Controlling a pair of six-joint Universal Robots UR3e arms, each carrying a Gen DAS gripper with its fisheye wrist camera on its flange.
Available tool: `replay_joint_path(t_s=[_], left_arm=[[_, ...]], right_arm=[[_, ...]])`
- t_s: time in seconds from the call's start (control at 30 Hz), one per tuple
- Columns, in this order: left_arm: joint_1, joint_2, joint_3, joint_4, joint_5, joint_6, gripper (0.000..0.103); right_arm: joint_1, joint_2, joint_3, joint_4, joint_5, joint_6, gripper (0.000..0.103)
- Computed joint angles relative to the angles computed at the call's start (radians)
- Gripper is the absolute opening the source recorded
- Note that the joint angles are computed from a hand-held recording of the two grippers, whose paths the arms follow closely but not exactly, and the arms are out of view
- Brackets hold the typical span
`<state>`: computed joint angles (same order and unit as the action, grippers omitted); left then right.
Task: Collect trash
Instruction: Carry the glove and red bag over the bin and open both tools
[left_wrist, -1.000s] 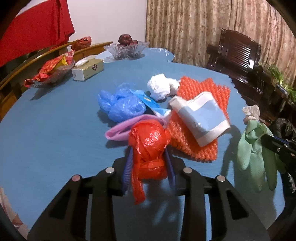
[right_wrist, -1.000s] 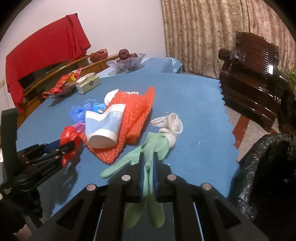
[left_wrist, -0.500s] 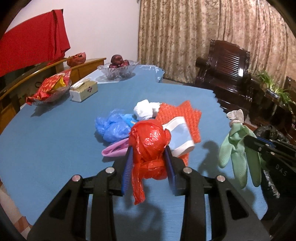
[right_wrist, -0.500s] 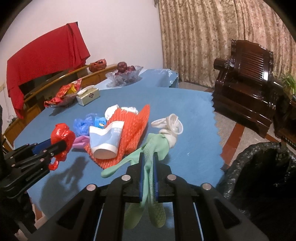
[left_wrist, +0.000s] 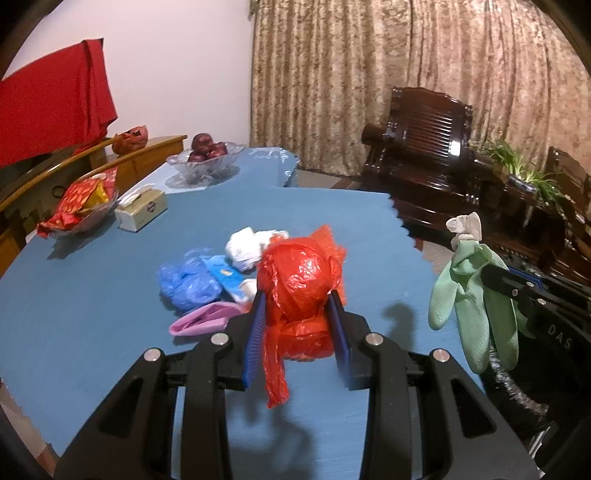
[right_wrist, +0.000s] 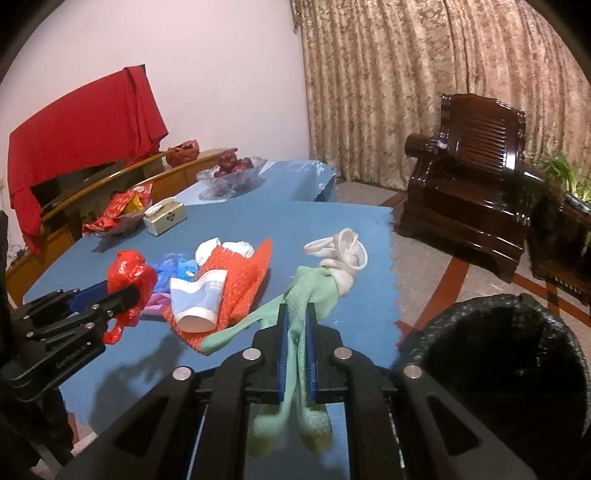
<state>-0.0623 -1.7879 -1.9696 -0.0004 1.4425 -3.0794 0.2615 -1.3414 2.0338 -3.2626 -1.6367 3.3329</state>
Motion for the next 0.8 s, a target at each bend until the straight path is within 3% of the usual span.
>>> replay_joint_path(t_s=[0.33, 0.8], left_arm=[[-0.105, -0.036, 0.099, -0.031, 0.003, -0.021, 0.032], [-0.279, -0.122, 0.234, -0.066, -0.006, -0.038, 0.032]], right_arm=[[-0.048, -0.149, 0.115, 0.001, -0.030, -0.007, 0.009], [-0.278, -0.542, 0.412, 0.092, 0.001, -0.043, 0.009]])
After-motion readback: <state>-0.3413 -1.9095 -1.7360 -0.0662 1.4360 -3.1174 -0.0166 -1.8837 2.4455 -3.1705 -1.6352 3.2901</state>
